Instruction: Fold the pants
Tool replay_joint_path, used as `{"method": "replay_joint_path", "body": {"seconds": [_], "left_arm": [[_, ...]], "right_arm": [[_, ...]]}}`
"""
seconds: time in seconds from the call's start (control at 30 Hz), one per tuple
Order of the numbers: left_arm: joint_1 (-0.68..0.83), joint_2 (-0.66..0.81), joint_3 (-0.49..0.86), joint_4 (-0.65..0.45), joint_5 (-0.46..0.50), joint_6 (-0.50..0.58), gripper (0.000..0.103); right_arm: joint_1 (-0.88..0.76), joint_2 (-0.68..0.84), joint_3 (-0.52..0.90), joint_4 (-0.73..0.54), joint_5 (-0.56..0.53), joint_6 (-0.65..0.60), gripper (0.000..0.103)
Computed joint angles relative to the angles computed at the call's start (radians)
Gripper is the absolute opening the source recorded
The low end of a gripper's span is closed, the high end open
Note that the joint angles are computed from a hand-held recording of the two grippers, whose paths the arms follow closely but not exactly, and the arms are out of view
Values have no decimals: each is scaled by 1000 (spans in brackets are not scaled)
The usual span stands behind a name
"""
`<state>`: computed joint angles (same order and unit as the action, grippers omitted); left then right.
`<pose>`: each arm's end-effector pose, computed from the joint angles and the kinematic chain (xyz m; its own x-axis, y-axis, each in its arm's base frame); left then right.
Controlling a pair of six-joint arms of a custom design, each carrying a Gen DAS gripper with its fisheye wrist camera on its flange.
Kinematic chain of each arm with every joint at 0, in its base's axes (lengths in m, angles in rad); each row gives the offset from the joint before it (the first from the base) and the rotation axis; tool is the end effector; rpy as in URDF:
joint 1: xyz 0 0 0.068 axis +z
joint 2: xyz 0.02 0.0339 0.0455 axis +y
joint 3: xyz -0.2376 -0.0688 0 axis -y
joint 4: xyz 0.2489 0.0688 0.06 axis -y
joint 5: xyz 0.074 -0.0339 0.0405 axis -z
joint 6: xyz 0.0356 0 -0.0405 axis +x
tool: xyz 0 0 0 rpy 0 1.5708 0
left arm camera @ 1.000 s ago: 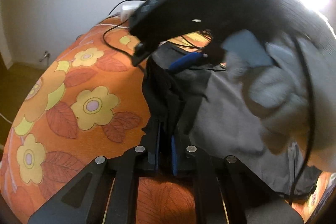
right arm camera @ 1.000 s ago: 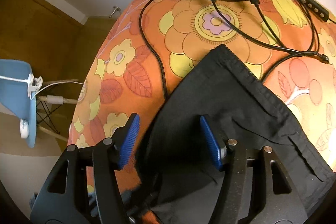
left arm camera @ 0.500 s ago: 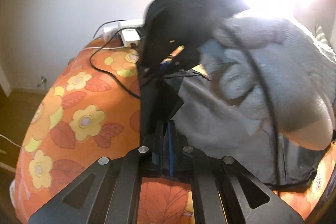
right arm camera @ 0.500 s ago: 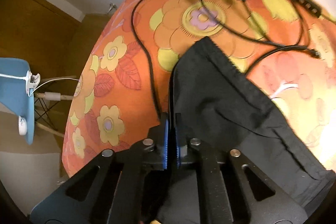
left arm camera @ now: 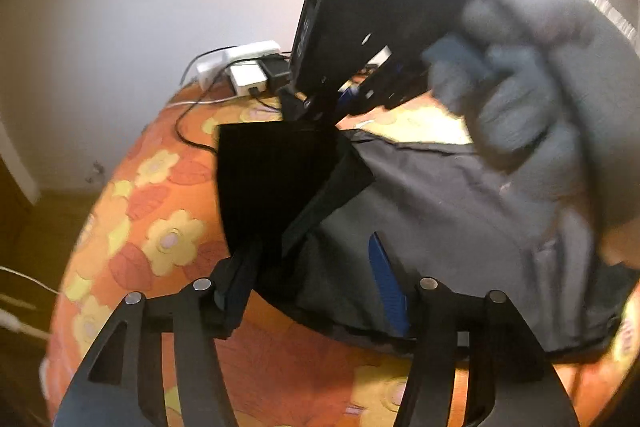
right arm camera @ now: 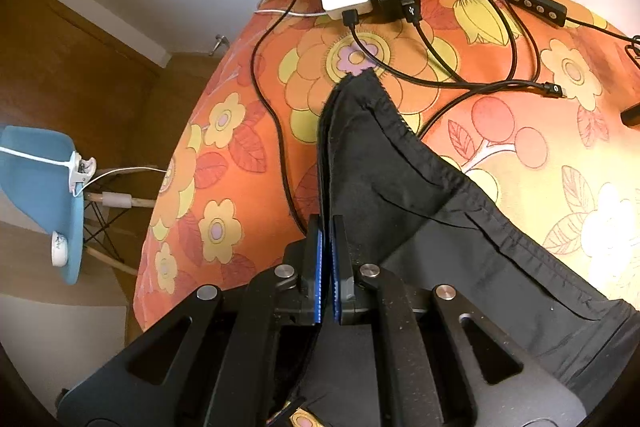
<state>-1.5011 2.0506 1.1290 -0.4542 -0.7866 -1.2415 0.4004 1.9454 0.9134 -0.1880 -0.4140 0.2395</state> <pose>0.0493 -0.3446 0.0650 -0.6797 0.1404 -0.7199 0.1601 0.9862 0.0412 0.2917 0.1390 0.0517 -0.9550 -0.1684 -0.2442 -0.2652 0.8535 0.4485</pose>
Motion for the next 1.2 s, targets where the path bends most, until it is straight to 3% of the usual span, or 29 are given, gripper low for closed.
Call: {"method": "replay_joint_path", "body": {"seconds": [0.23,0.3,0.43,0.5,0.67,0.7,0.73,0.77,0.83,1.0,1.2], "left_arm": [[24,-9,-38,-22,-1,-103,55],[17,10,-2,-100,-28,-133,62],[36,7,-14,-97,-28,-143,63],[46,-20,-53,-53,-29,-152,63],[70,-72,-169,204,-23,-30,62],[69,-74,-171,223,-26,-20,59],[67,-82,-178,253,-32,3,45],[66,-89,-185,277,-28,19,21],[72,-114,-203,313,-17,31,7],[55,-224,-263,305,-75,4,5],[-18,-297,-201,139,-200,-30,4]], "right_arm": [[16,-67,-59,-1,15,-32,4],[7,-79,-72,2,13,-32,4],[-15,-121,-92,-10,-2,-43,4],[-26,-149,-99,-30,-2,-58,4],[-42,-193,-102,-65,0,-78,4],[-45,-201,-103,-70,0,-79,4],[-46,-205,-105,-72,1,-83,4],[-44,-212,-105,-78,5,-87,4],[-39,-226,-107,-87,12,-95,4],[-10,-326,-124,-106,17,-98,4],[69,-480,-112,-169,47,-86,4]]}}
